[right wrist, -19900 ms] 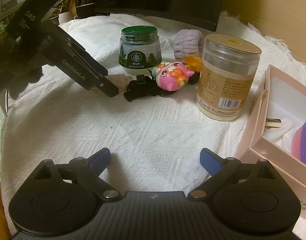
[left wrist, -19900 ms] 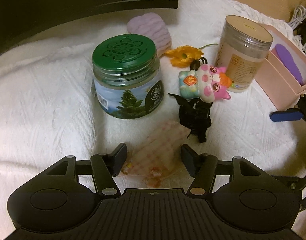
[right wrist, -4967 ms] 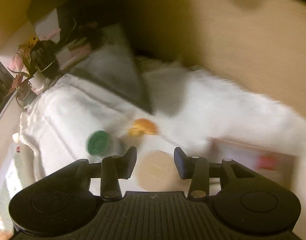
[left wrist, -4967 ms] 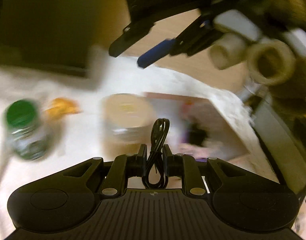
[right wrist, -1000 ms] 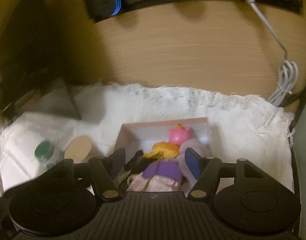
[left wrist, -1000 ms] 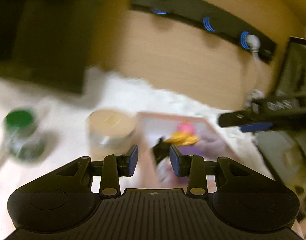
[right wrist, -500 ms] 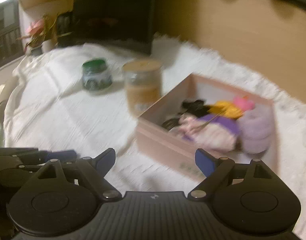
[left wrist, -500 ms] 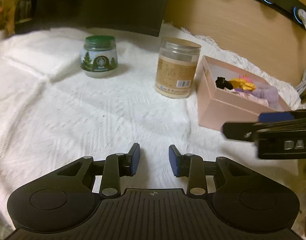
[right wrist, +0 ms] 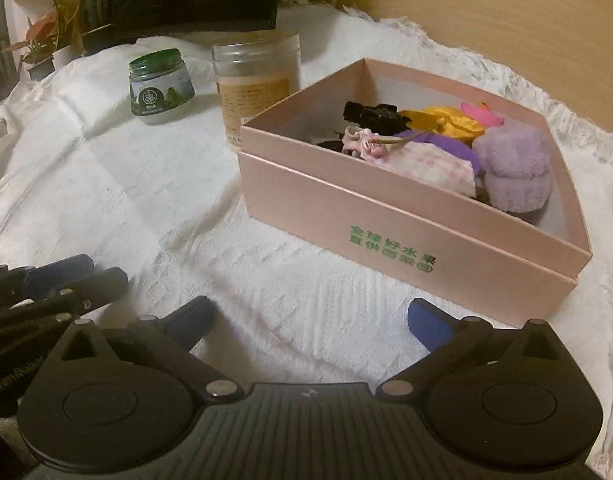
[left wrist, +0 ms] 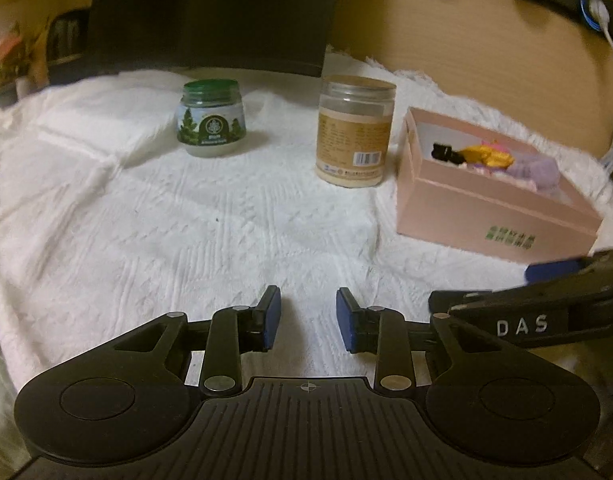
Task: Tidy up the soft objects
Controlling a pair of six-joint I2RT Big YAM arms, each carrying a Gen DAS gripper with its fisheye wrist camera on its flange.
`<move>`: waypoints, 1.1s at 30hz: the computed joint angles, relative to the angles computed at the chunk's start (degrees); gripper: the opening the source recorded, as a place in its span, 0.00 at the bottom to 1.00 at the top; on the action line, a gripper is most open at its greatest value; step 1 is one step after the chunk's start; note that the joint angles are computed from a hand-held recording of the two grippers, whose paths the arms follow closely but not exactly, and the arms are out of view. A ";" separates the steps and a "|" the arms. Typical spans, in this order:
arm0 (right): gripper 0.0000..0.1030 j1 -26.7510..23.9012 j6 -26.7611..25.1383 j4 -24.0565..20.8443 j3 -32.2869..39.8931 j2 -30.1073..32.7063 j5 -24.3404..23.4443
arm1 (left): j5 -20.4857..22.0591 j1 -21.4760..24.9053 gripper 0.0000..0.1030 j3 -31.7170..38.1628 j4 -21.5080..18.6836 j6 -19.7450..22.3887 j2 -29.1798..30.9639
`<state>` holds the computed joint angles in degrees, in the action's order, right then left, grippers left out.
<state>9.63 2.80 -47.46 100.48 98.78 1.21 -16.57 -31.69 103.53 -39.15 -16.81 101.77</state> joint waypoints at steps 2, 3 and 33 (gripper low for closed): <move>1.00 -0.19 -0.32 0.05 -0.06 -0.02 -0.37 | -0.99 -0.34 0.31 0.42 -0.52 0.63 0.24; 1.00 -0.37 -0.68 0.66 -0.70 -0.36 -0.75 | -0.87 -0.29 0.31 0.16 -0.26 0.67 0.08; 1.00 -1.08 -2.27 13.05 -9.56 -4.24 -2.68 | -1.46 -0.33 0.29 -1.81 1.11 1.10 -1.09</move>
<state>8.56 0.53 -34.40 90.92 94.54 -1.47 -18.03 -32.02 101.72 -38.04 -15.70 100.69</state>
